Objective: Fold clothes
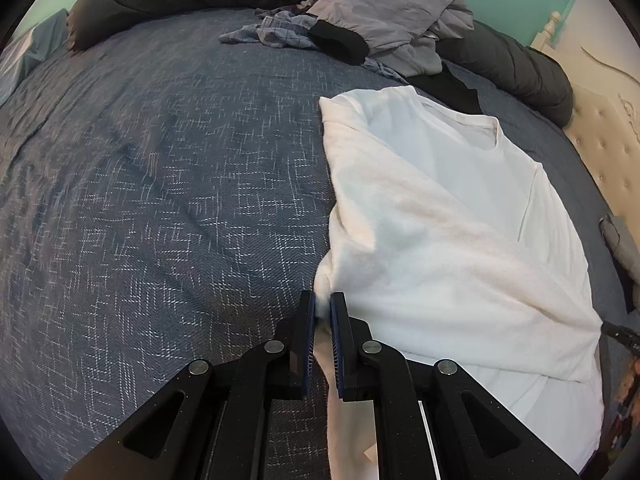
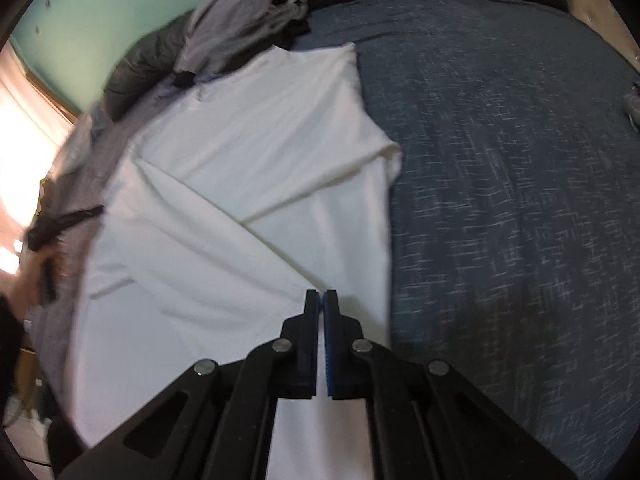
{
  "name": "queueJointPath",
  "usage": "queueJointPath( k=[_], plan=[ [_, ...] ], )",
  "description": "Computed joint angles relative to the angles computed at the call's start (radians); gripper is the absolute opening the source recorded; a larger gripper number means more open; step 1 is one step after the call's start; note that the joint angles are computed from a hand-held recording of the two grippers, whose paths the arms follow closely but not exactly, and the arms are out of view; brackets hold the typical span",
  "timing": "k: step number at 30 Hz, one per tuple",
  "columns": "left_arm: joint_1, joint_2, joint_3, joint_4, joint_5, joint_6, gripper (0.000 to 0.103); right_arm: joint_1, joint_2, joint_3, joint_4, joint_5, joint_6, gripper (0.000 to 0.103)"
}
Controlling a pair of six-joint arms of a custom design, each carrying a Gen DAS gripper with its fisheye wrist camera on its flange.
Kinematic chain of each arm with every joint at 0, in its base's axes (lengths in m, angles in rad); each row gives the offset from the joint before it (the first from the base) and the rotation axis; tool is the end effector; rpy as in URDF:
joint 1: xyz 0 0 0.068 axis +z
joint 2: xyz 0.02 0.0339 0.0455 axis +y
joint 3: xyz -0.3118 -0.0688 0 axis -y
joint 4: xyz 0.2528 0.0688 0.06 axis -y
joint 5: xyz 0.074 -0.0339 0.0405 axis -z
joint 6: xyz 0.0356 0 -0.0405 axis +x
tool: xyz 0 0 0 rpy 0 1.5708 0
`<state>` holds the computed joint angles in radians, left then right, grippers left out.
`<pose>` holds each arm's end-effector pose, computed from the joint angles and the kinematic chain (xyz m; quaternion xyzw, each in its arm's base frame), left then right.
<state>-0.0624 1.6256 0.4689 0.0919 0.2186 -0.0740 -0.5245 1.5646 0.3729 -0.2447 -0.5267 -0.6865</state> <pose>0.2455 -0.0231 0.1224 0.0217 0.9625 -0.1223 0.2410 0.1660 -0.0754 0.1088 -0.0954 0.9588 0.1767 0.2011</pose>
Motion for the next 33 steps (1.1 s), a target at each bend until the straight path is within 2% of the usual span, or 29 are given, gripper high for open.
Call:
queueJointPath(
  k=[5, 10, 13, 17, 19, 22, 23, 24, 30, 33],
  plan=[
    [0.012, 0.003, -0.003, 0.006, 0.013, 0.005, 0.009, -0.076, 0.109, 0.034, 0.014, 0.000, -0.025, 0.000],
    [0.027, 0.006, -0.034, 0.064, 0.035, -0.001, 0.009, -0.084, 0.017, 0.053, -0.082, -0.051, -0.030, 0.001],
    [0.044, 0.005, -0.063, 0.116, 0.063, -0.016, 0.009, -0.009, -0.041, 0.077, -0.110, -0.095, 0.043, 0.003],
    [0.079, 0.014, -0.106, 0.200, 0.115, -0.043, 0.009, 0.196, -0.087, 0.117, -0.098, -0.122, 0.203, 0.003],
    [0.099, 0.024, -0.133, 0.256, 0.144, -0.062, 0.009, 0.337, -0.057, 0.153, -0.037, -0.134, 0.340, 0.007],
    [0.106, 0.040, -0.165, 0.330, 0.161, -0.091, 0.009, 0.547, 0.014, 0.217, 0.074, -0.108, 0.535, 0.020],
    [0.113, 0.050, -0.178, 0.366, 0.173, -0.106, 0.009, 0.614, 0.038, 0.245, 0.099, -0.082, 0.584, 0.032],
    [0.116, 0.059, -0.188, 0.392, 0.179, -0.118, 0.009, 0.675, 0.067, 0.280, 0.118, -0.057, 0.626, 0.037],
    [0.137, 0.103, -0.233, 0.520, 0.212, -0.163, 0.009, 0.931, 0.229, 0.514, 0.083, 0.062, 0.695, 0.037],
    [0.138, 0.107, -0.235, 0.530, 0.218, -0.164, 0.009, 1.031, 0.320, 0.648, 0.046, 0.120, 0.694, 0.037]
  ],
)
